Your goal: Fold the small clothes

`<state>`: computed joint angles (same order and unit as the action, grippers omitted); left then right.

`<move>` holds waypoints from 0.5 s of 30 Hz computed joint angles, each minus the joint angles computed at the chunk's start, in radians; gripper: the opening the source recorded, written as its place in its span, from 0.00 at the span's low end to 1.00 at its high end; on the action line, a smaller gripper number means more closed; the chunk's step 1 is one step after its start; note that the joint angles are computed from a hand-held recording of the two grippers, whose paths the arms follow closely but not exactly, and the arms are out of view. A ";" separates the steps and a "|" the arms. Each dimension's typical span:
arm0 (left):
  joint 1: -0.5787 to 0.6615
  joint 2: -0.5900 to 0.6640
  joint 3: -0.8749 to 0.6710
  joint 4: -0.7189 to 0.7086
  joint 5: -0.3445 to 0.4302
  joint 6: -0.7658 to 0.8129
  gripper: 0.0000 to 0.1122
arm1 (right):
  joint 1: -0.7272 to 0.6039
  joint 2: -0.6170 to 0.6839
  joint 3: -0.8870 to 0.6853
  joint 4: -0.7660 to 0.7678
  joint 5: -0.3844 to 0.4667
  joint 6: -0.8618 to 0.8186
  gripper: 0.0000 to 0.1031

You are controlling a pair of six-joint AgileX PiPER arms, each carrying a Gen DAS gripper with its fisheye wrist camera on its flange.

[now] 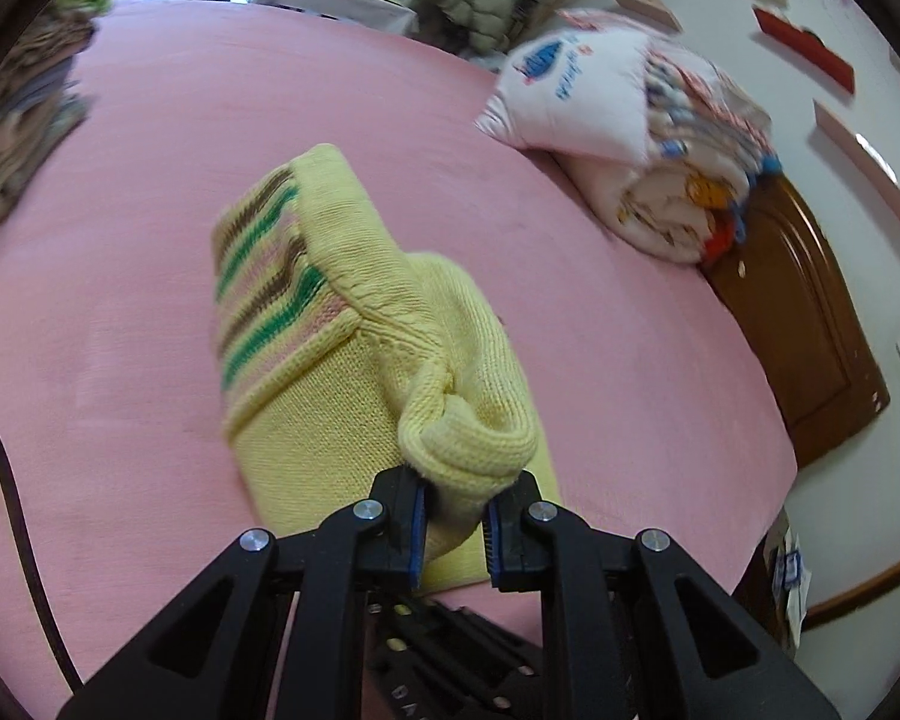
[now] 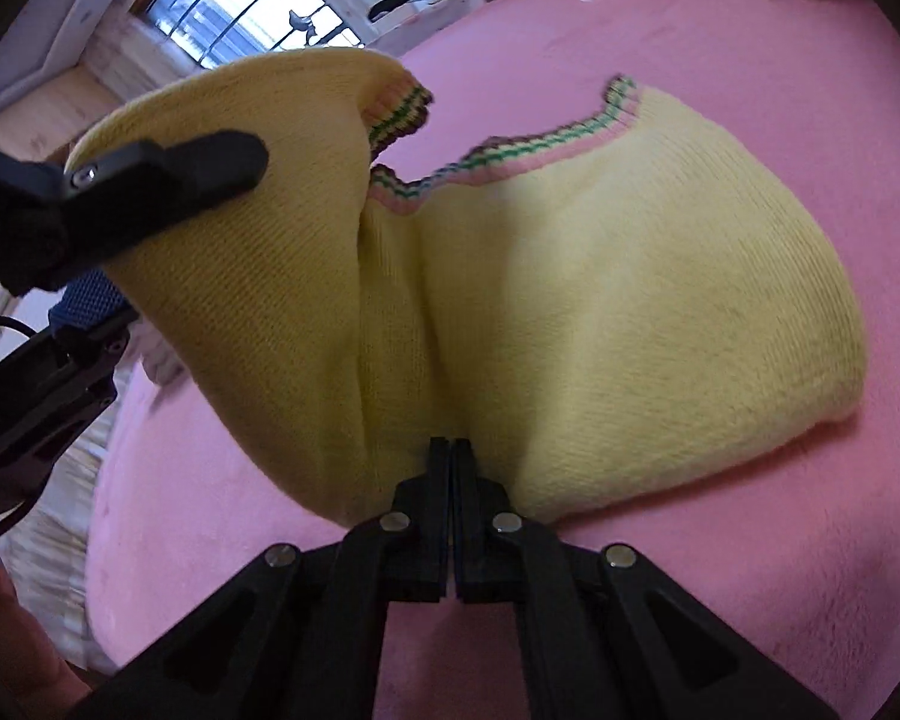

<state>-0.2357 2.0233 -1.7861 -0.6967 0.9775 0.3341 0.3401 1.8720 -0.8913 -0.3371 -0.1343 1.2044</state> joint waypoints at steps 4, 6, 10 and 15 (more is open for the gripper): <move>-0.071 0.032 -0.042 0.059 0.017 -0.050 0.11 | -0.028 -0.001 0.058 -0.051 -0.106 0.091 0.00; -0.092 0.053 -0.070 0.079 0.035 -0.076 0.11 | -0.046 0.000 0.082 -0.097 -0.152 0.153 0.00; -0.117 0.098 -0.137 0.114 0.089 -0.121 0.11 | -0.113 0.003 0.135 -0.283 -0.285 0.350 0.00; -0.132 0.106 -0.166 0.126 0.105 -0.134 0.12 | -0.134 -0.069 0.188 -0.418 -0.263 0.459 0.00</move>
